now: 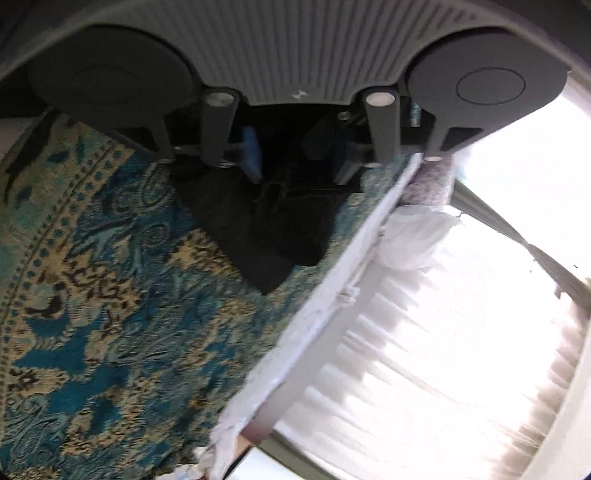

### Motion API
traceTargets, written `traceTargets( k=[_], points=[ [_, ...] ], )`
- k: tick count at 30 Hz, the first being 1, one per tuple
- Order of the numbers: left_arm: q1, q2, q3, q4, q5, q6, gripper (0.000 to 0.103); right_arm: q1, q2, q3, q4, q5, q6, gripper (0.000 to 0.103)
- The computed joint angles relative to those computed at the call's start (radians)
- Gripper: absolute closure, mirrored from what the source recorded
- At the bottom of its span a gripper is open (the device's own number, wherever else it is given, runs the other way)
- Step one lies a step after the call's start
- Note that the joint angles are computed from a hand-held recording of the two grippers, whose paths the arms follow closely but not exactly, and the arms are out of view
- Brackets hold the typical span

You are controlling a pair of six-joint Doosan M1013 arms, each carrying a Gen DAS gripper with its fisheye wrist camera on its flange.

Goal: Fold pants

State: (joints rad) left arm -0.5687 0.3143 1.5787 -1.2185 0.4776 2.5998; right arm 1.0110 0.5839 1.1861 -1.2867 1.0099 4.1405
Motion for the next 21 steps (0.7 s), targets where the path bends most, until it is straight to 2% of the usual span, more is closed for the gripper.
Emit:
traceTargets(
  k=[2,7,9,11,12,15,17,19,21],
  points=[
    [0.001,-0.001,0.002,0.000,0.004,0.017,0.081,-0.002,-0.004,0.006,-0.020,-0.025,-0.012,0.028],
    [-0.004,-0.005,0.007,0.006,0.017,0.075,0.068,-0.020,0.010,-0.045,0.098,-0.038,-0.179,0.026],
    [-0.009,-0.010,0.010,0.020,0.015,0.090,0.065,-0.028,0.021,-0.077,0.165,-0.024,-0.270,0.030],
    [-0.007,-0.018,0.013,0.048,0.032,0.091,0.058,-0.034,0.032,-0.112,0.244,0.007,-0.351,0.067],
    [-0.001,-0.024,0.014,0.072,0.056,0.085,0.057,-0.037,0.031,-0.115,0.270,0.013,-0.362,0.072],
    [0.028,-0.049,0.026,0.088,0.115,0.078,0.054,-0.040,0.005,-0.058,0.234,-0.042,-0.249,0.078],
    [0.065,-0.058,0.018,0.071,0.173,0.061,0.053,-0.036,0.003,-0.049,0.215,-0.039,-0.231,0.079],
    [0.093,-0.058,-0.003,0.057,0.171,0.052,0.053,-0.030,0.017,-0.079,0.212,0.013,-0.287,0.079],
    [0.108,-0.043,-0.051,0.133,0.116,-0.034,0.054,-0.023,0.046,-0.138,0.218,0.101,-0.401,0.079]
  ],
)
